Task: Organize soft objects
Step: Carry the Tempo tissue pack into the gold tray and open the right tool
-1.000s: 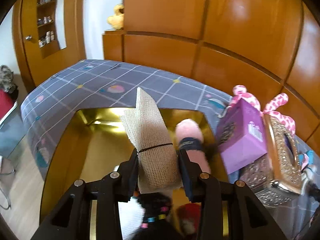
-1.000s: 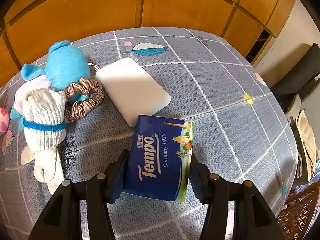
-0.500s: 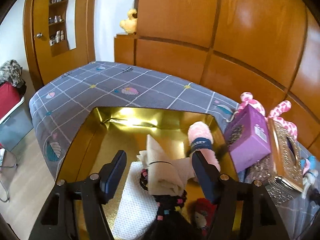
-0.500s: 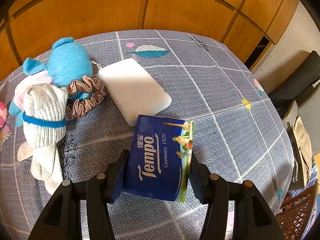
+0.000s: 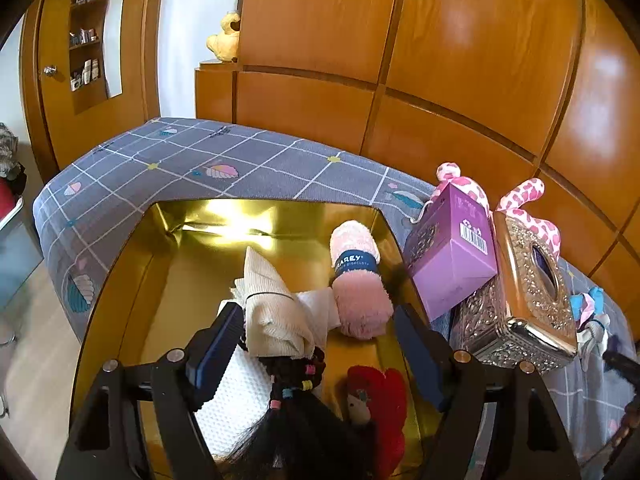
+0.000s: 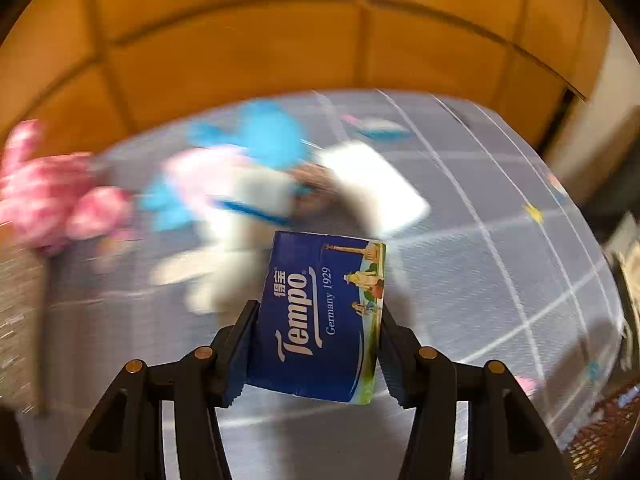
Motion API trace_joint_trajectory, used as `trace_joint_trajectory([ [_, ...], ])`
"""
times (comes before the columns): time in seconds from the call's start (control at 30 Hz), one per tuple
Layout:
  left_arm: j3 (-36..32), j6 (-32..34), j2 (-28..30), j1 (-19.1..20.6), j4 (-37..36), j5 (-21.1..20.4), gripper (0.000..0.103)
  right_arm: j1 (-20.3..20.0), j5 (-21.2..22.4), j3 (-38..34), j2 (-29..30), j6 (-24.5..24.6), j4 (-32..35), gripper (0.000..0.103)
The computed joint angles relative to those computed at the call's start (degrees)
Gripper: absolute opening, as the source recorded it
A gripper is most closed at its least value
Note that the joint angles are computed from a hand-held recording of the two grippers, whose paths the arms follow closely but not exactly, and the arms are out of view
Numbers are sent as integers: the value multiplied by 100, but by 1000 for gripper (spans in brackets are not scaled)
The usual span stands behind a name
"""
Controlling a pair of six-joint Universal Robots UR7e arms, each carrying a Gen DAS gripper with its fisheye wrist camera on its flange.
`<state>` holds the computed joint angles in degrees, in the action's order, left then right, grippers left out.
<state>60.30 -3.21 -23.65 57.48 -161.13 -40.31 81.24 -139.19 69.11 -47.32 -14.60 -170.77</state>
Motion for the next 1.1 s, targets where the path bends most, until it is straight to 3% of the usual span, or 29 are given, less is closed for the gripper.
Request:
trace_joint_trajectory([
  [0.1, 28, -23, -9, 2, -12, 59, 81, 245, 700, 509, -143, -512, -678, 55],
  [0.23, 72, -53, -36, -2, -49, 107, 83, 533, 1493, 924, -216, -1041, -1106, 55],
  [0.53, 241, 54, -155, -34, -304, 237, 86, 1109, 2795, 1417, -46, -2127, -978, 55],
  [0.77, 303, 280, -209, -61, -617, 449, 89, 1281, 3134, 934, 379, -1951, 100, 55],
  [1.1, 356, -114, -343, 105, -415, 589, 90, 1387, 3208, -817, 1438, -1707, 1621, 55],
])
